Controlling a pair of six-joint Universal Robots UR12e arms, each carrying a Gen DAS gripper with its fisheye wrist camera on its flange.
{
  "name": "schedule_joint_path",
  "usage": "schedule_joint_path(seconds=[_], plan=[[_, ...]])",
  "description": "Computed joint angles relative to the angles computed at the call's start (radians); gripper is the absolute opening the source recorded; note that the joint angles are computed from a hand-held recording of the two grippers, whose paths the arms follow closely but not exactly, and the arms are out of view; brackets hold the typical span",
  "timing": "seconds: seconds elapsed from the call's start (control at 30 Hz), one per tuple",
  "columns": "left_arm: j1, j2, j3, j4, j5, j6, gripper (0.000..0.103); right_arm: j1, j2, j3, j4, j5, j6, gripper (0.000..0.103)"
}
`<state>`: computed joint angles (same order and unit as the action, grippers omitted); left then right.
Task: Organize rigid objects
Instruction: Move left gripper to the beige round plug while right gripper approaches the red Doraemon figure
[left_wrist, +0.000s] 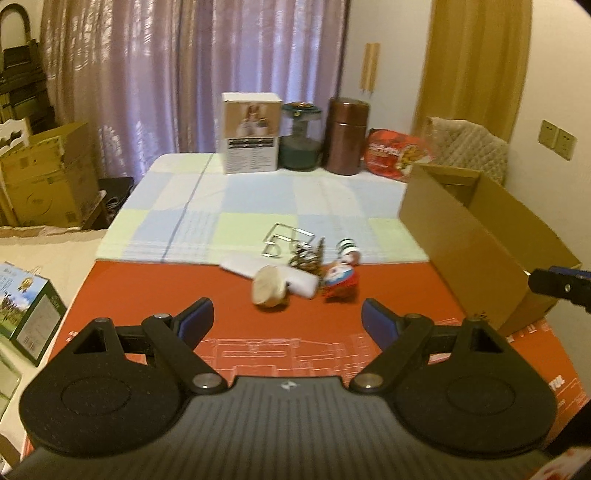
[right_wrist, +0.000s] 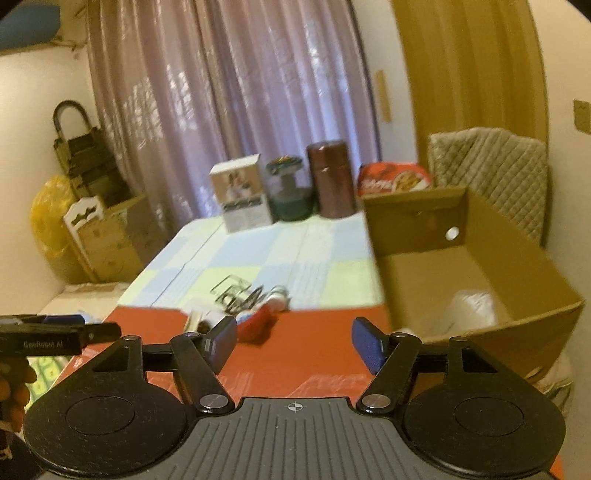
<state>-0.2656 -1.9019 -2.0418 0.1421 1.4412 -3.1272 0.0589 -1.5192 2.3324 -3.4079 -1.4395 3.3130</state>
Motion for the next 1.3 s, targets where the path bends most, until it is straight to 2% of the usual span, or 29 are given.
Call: schedule_joint_path(seconds=[0.33, 0.67, 0.87, 1.03, 1.17, 1.3], plan=[[0.024, -0.051, 0.032, -0.015, -0.014, 0.075, 0.084, 0.038, 0.102, -0.047, -0.025, -0.022, 0.006, 0.066], [0.043, -0.138, 0.099, -0.041, -0.067, 0.122, 0.084, 0.066, 0.24, -0.125, -0.06, -0.025, 0.002, 0.066], [0.042, -0.189, 0.157, -0.074, -0.061, 0.172, 0.082, 0.07, 0.31, -0.176, -0.067, -0.024, 0.007, 0.066], [0.049, -0.221, 0.203, -0.09, -0.095, 0.167, 0.081, 0.075, 0.356, -0.216, -0.064, -0.021, 0.007, 0.066], [0.052, -0.239, 0.229, -0.092, -0.078, 0.164, 0.081, 0.081, 0.39, -0.246, -0.071, -0.017, -0.008, 0.066], [0.063, -0.248, 0.245, -0.121, -0.103, 0.137, 0.081, 0.085, 0.421, -0.279, -0.062, -0.023, 0.008, 0.066]])
